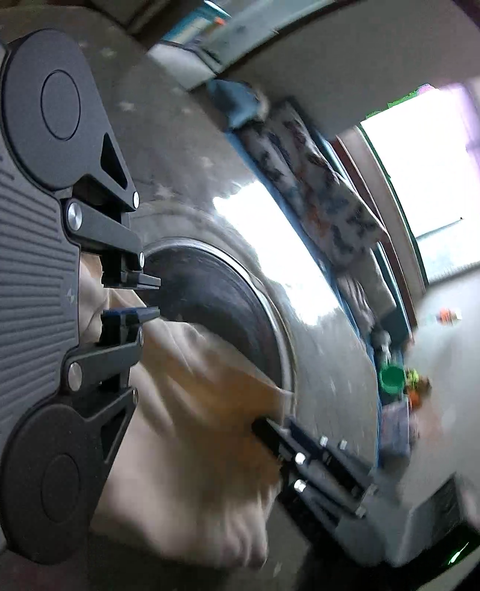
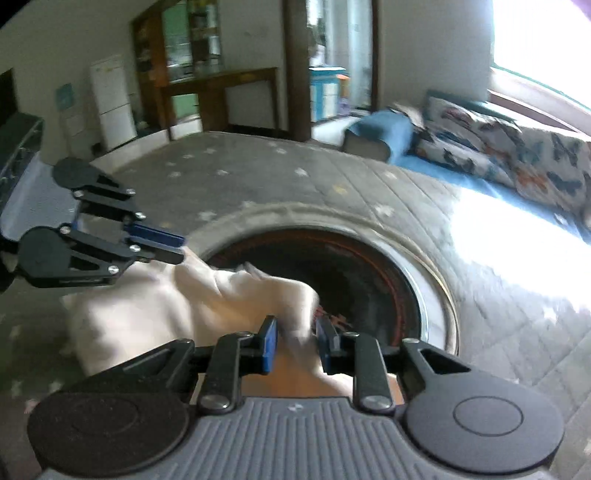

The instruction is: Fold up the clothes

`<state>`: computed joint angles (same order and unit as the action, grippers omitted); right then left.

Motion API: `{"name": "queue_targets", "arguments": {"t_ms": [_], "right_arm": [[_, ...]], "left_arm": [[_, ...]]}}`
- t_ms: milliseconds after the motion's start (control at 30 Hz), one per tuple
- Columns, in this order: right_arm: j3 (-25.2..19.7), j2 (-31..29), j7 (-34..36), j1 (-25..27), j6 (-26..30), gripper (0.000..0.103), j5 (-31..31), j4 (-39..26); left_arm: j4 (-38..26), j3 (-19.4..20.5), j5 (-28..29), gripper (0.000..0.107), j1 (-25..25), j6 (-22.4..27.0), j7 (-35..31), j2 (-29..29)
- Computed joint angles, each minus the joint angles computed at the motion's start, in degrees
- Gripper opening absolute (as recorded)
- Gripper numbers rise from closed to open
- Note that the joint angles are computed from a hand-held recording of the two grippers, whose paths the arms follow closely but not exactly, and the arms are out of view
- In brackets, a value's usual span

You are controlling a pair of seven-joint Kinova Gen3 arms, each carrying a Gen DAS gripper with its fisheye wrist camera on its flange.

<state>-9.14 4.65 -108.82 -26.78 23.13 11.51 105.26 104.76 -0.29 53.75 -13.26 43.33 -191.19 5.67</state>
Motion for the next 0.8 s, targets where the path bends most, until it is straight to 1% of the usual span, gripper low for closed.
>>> {"name": "queue_targets", "arguments": {"t_ms": [33,67,133,167,233,300,367,500,567,633,667,700,733,767,800], "right_arm": [[-0.49,-0.51,-2.33,0.47,-1.63,0.023,1.78,1.43],[-2.02,-0.98,-4.66,2.01,-3.17,0.024,3.64,2.79],[-7.16,-3.16,-9.32,7.26,-5.53,0.029,6.51,5.66],[-9.68,-4.32,-11.65,9.91,-6.54,0.035,7.86,7.03],[-14.8,-5.96,-16.31,15.22,-6.79,0.036,10.51,9.11],[-19.9,-7.73,-20.97,20.53,-6.83,0.036,12.91,11.1],[-24.81,-9.08,-25.63,25.84,-6.96,0.036,14.71,12.84],[-33.08,-11.51,-34.95,36.46,-9.54,0.036,17.28,16.54],[-37.52,-12.47,-39.61,41.77,-10.74,0.036,20.05,17.7],[-42.81,-12.2,-44.27,47.08,-10.84,0.036,23.75,17.61],[-45.46,-11.79,-46.6,49.73,-11.3,0.035,26.02,17.67],[-48.12,-11.18,-48.93,52.21,-11.49,0.031,28.35,17.62],[-50.77,-10.77,-51.26,54.4,-11.0,0.026,30.66,17.42],[-53.43,-10.63,-53.59,56.57,-10.27,0.012,32.92,17.23],[-56.08,-11.06,-55.92,58.46,-8.76,0.009,35.08,16.9]], "left_arm": [[0.29,-0.12,0.2,0.013,0.05,-1.2,0.58,0.12],[0.41,-0.3,0.42,0.013,-0.1,-1.9,1.41,0.11],[0.78,-0.71,1.31,0.013,-0.77,-2.77,2.5,-0.26],[1.26,-0.95,1.94,0.013,-1.12,-3.06,2.75,-0.91],[2.12,-1.63,2.9,0.013,-1.5,-3.56,3.6,-2.34],[3.39,-2.76,3.92,0.014,-1.91,-2.11,4.08,-4.45],[3.77,-4.14,4.72,0.014,-2.01,0.97,4.56,-5.89],[6.15,-6.34,5.45,0.015,-1.42,5.02,4.6,-8.59],[8.19,-7.06,5.64,0.021,-0.82,5.57,3.63,-10.39],[9.79,-7.43,5.64,0.022,0.22,4.8,2.93,-11.51],[10.03,-7.43,5.33,0.022,0.74,4.32,3.49,-11.55],[10.15,-7.41,4.98,0.022,1.18,3.85,4.36,-11.54],[10.22,-7.37,4.62,0.022,1.57,3.38,5.29,-11.51],[10.38,-7.38,4.56,0.022,1.91,2.7,5.78,-11.34],[10.33,-7.32,4.3,0.022,2.19,2.03,6.43,-11.08]]}}
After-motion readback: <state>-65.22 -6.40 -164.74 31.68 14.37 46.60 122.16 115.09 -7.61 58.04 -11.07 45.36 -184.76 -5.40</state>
